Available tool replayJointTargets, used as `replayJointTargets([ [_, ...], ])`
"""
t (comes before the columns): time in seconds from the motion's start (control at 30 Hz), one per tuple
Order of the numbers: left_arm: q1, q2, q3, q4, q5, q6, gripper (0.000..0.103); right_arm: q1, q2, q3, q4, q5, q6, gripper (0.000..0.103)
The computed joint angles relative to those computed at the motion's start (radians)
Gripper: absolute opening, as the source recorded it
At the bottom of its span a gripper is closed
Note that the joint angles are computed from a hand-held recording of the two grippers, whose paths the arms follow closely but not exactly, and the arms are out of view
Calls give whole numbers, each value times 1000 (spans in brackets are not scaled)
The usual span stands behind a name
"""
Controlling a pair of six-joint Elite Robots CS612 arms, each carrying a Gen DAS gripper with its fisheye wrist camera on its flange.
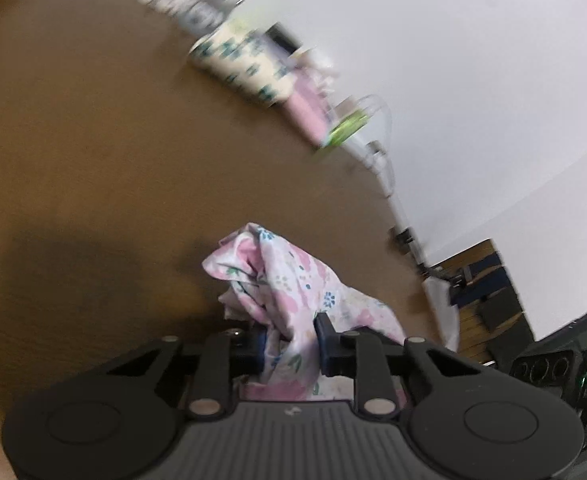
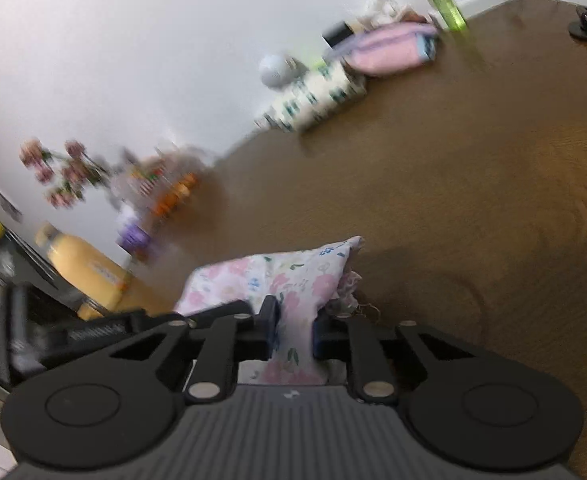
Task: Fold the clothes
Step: 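Carry the dress bundle with both tools onto the clothes stack by the wall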
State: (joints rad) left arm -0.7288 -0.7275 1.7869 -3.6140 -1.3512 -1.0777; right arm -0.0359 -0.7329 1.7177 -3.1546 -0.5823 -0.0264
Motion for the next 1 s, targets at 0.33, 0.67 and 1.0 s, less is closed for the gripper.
replayJointTargets([
  [0.33,78,-65,-160,50,64,329,21,52,20,-269,-140,-11,107,15],
  [0.67,204,67,-486,272,76,459,20,141,248,-789,120,-146,105,15],
  [1.0,304,241,-706,400,-98,338,21,175,544,-1287,485,-204,128,15],
])
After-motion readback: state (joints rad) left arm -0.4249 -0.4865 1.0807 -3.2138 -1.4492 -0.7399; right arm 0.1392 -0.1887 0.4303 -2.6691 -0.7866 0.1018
